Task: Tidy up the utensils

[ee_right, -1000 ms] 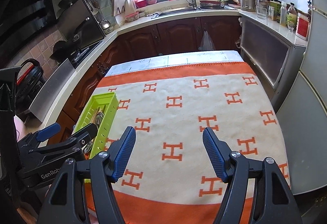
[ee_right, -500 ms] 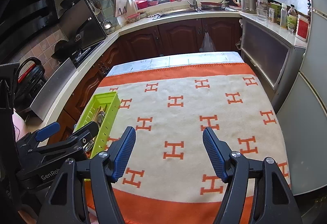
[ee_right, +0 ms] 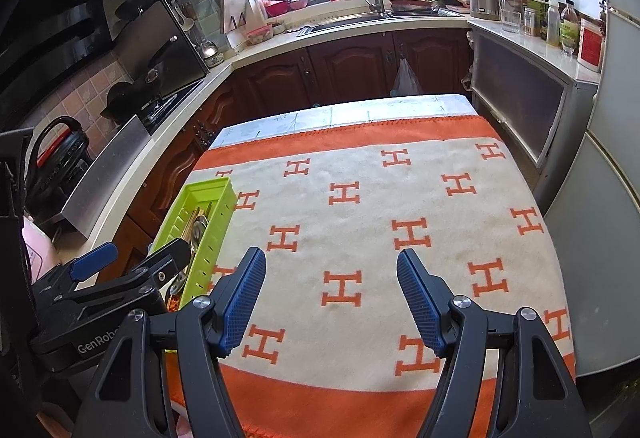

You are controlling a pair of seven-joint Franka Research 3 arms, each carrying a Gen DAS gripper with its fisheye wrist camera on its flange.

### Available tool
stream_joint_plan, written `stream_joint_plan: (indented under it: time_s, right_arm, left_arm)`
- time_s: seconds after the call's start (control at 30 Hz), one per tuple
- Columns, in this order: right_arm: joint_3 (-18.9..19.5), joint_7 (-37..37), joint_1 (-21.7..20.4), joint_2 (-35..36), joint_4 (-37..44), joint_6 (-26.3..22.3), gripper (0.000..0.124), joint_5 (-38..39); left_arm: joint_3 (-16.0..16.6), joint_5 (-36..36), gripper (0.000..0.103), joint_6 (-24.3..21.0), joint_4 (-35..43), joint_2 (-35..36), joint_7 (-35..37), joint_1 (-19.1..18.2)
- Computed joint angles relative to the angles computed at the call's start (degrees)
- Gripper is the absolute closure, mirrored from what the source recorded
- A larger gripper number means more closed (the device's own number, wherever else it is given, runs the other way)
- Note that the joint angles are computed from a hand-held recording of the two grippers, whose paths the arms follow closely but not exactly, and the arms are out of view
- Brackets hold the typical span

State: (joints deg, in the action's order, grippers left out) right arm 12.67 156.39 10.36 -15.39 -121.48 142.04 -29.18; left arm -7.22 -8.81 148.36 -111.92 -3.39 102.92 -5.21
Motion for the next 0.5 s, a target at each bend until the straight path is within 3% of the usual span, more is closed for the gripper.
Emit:
stream_joint_plan:
  time_s: [0.5]
  right_arm:
    - [0.30, 0.63, -0.17, -0.36, -0.54, 0.30, 0.054, -0.61]
  left_arm:
    - [0.22, -0.20, 0.001, 1.66, -1.85, -1.27, 0.16, -0.26]
